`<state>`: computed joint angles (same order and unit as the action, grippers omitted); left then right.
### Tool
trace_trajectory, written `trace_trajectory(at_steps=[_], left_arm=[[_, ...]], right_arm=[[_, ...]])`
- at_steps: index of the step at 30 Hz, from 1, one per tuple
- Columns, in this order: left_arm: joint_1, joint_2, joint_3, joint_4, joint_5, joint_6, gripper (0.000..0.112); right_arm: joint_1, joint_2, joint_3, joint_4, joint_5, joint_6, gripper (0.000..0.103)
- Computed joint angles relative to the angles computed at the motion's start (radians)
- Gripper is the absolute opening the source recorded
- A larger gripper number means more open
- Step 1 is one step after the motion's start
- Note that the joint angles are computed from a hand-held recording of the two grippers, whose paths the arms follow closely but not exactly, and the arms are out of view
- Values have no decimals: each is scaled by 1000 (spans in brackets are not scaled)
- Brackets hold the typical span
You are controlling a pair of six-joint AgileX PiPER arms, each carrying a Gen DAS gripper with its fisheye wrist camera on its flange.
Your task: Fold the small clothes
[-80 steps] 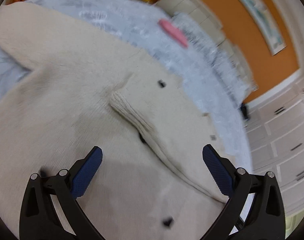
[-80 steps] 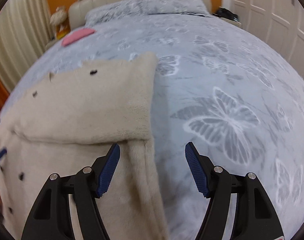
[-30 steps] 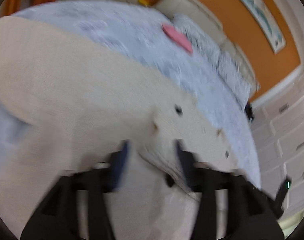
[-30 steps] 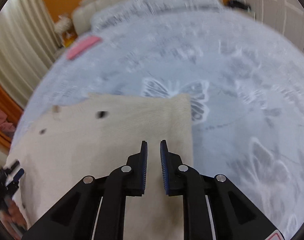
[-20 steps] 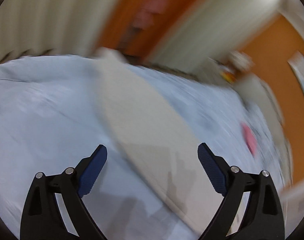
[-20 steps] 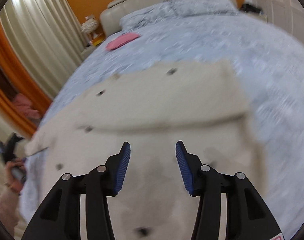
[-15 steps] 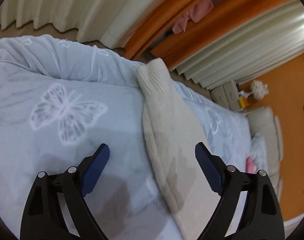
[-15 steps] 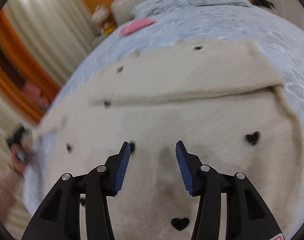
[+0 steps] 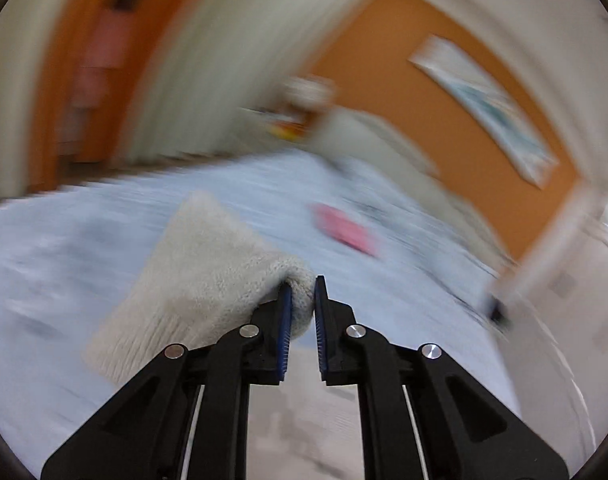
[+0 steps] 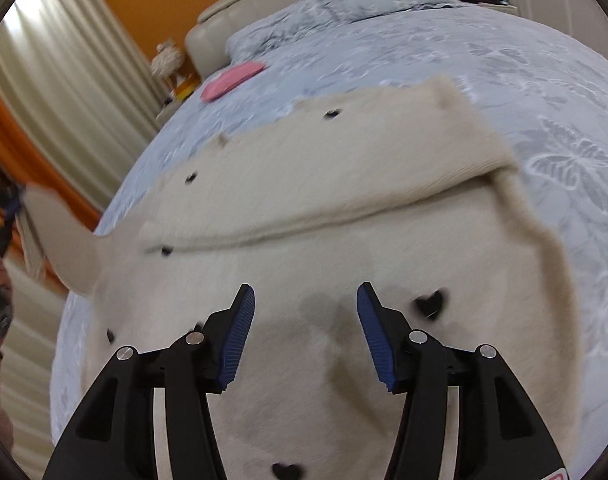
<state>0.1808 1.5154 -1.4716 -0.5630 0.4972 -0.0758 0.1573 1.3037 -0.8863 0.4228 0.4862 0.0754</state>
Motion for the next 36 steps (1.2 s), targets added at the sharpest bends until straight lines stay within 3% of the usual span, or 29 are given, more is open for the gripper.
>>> trace_trajectory(at_steps=[2, 4, 6, 8, 10, 12, 14, 15, 17, 19, 22, 25, 26, 30, 31, 32, 33, 34, 35, 36], left_arm=[[-188, 7, -6, -22, -5, -4, 11], [-311, 17, 37, -9, -52, -53, 14], [-425, 51, 142, -104, -128, -49, 18], [-479, 137, 158, -136, -65, -83, 61], [-516, 162, 200, -48, -72, -172, 61], [-533, 115, 322, -13, -189, -188, 63], [-507, 31, 460, -138, -327, -124, 82], [-494, -7, 516, -238, -376, -52, 85], [-435, -47, 556, -438, -393, 98, 89], [-324, -42, 546, -638, -337, 270, 90], [-204, 0, 546, -911, -295, 496, 90], [-106, 101, 459, -963, -202, 514, 90], [-84, 110, 455, -965, -178, 522, 90], [-62, 120, 450, -943, -166, 559, 84], [-67, 111, 465, -988, -181, 612, 79], [-54, 70, 520, -1025, -176, 662, 67], [-27, 59, 540, -1061, -159, 724, 59], [-16, 62, 538, -1074, -147, 746, 43], [1, 58, 547, -1096, -133, 768, 33], [22, 53, 569, -1159, -105, 820, 30]], right_arm=[[-49, -6, -5, 46, 17, -52, 57], [-102, -4, -11, 67, 36, -87, 58], [-143, 9, -18, 92, 63, -127, 59], [-176, 33, -37, 108, 95, -161, 59], [-199, 58, -52, 122, 116, -187, 60], [-233, 79, -51, 181, 122, -250, 61], [-253, 90, -49, 234, 134, -294, 61], [-257, 99, -54, 263, 143, -314, 61], [-248, 108, -63, 294, 148, -337, 61], [-215, 128, -94, 321, 157, -359, 61], [-84, 166, -197, 190, 144, -285, 63], [72, 226, -319, 2, 97, -188, 77], [134, 277, -388, -96, 90, -136, 77], [259, 515, -677, -308, 203, -23, 77], [271, 548, -714, -327, 219, -16, 71], [278, 584, -757, -345, 233, -16, 40], [272, 609, -799, -326, 252, -48, 20], [244, 600, -808, -267, 253, -69, 7], [193, 554, -777, -168, 223, -97, 7], [150, 500, -726, -95, 187, -123, 7]])
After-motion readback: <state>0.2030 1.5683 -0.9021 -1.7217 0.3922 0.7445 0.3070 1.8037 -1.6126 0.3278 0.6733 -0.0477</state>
